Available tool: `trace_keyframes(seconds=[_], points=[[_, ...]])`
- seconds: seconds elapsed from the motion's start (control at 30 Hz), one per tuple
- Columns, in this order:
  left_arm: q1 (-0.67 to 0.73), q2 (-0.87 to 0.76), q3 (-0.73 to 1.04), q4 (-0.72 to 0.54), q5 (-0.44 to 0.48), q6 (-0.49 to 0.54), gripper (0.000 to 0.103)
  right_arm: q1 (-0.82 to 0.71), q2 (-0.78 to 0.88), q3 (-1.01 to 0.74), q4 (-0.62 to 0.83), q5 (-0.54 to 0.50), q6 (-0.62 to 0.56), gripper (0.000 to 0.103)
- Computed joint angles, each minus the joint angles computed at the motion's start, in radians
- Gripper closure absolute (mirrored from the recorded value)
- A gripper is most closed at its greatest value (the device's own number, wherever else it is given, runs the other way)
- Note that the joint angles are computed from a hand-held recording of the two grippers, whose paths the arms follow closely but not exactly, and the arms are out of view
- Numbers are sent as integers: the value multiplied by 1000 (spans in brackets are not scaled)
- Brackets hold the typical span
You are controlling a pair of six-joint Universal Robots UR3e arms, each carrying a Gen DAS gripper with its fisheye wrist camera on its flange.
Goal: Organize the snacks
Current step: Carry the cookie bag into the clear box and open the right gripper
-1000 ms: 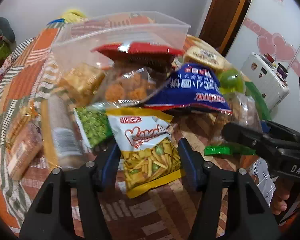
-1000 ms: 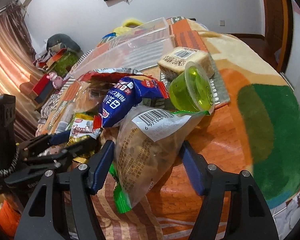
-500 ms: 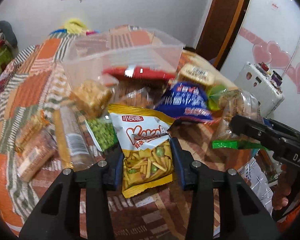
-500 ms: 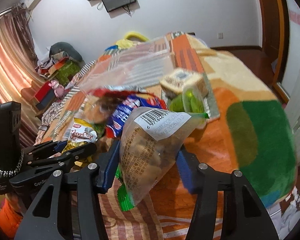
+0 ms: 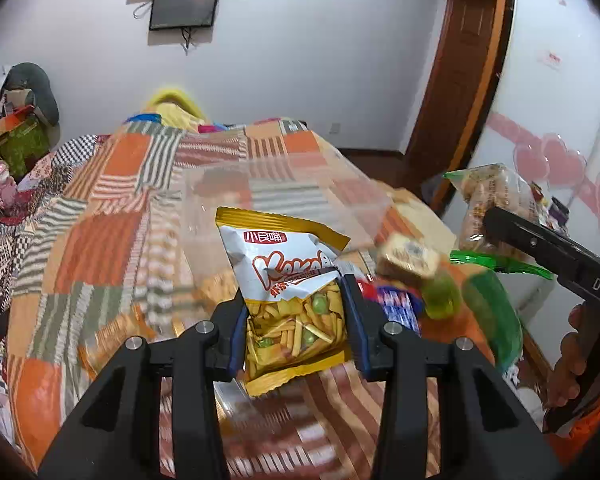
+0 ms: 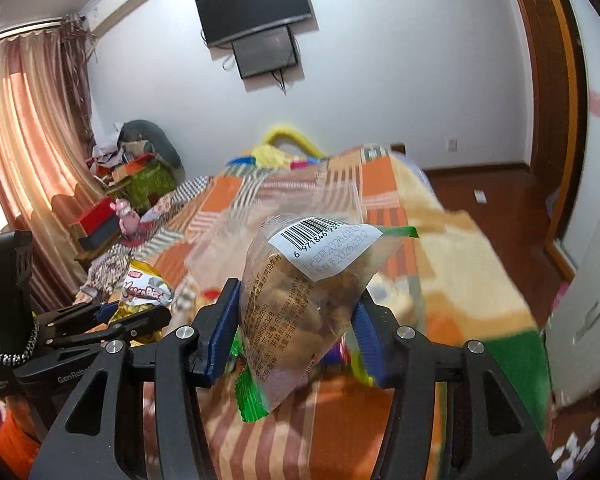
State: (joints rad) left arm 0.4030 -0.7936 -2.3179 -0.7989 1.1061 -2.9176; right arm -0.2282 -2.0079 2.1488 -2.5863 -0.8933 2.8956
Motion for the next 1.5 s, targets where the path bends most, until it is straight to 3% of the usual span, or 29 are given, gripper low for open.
trace_keyframes(seconds=[0.23, 0.57, 0.9, 1.13, 1.33, 1.5], points=[[-11, -225, 96, 190, 28, -56, 61, 128, 206, -97, -225, -108, 96, 53], [-41, -582, 284, 340, 77, -94, 61, 264, 473, -283, -329, -278, 147, 53], [-103, -862, 486, 321, 151, -110, 61, 331, 664, -516, -139, -393, 105, 53], [-137, -968, 557, 304, 202, -103, 61, 334, 714, -587, -17, -388, 56, 53], [-143, -1001, 588, 273, 216, -98, 61, 353, 751, -661, 65, -412, 22, 52], [-134, -958, 571, 246, 194, -100, 60, 358, 737, -666, 53, -422, 27, 50]])
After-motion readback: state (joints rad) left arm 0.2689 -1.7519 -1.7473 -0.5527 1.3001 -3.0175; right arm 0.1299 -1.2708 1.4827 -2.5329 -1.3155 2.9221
